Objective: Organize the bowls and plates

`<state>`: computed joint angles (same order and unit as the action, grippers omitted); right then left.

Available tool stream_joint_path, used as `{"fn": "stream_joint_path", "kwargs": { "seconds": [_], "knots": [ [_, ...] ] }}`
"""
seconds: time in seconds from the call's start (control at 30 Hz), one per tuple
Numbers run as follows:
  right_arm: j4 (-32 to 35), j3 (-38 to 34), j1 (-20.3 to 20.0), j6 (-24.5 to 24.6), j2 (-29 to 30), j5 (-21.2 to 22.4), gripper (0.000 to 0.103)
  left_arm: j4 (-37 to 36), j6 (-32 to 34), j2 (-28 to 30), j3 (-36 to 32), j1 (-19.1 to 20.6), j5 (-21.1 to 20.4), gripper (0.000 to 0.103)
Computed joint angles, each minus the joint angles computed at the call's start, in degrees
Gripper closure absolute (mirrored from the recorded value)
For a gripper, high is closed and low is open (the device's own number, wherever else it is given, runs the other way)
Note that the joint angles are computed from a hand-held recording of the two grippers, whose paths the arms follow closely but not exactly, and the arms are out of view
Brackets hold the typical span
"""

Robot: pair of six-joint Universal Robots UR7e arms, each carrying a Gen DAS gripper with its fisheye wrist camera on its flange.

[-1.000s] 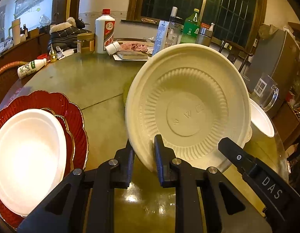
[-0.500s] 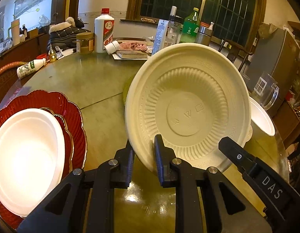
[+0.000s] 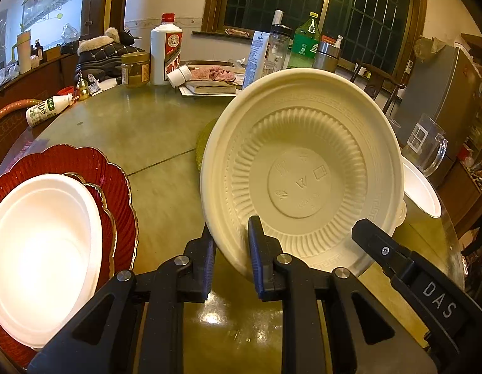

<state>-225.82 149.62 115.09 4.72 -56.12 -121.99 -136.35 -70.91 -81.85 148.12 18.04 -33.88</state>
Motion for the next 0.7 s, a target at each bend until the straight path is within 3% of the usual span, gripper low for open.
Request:
{"fn": "stream_joint_path", "kwargs": {
  "seconds": [0.7],
  "knots": [
    [0.62,-0.14,0.31,0.22,-0.4,-0.39,0.091,-0.39,0.39,-0.29,0.16,0.13,-0.2,0.084]
  ]
}}
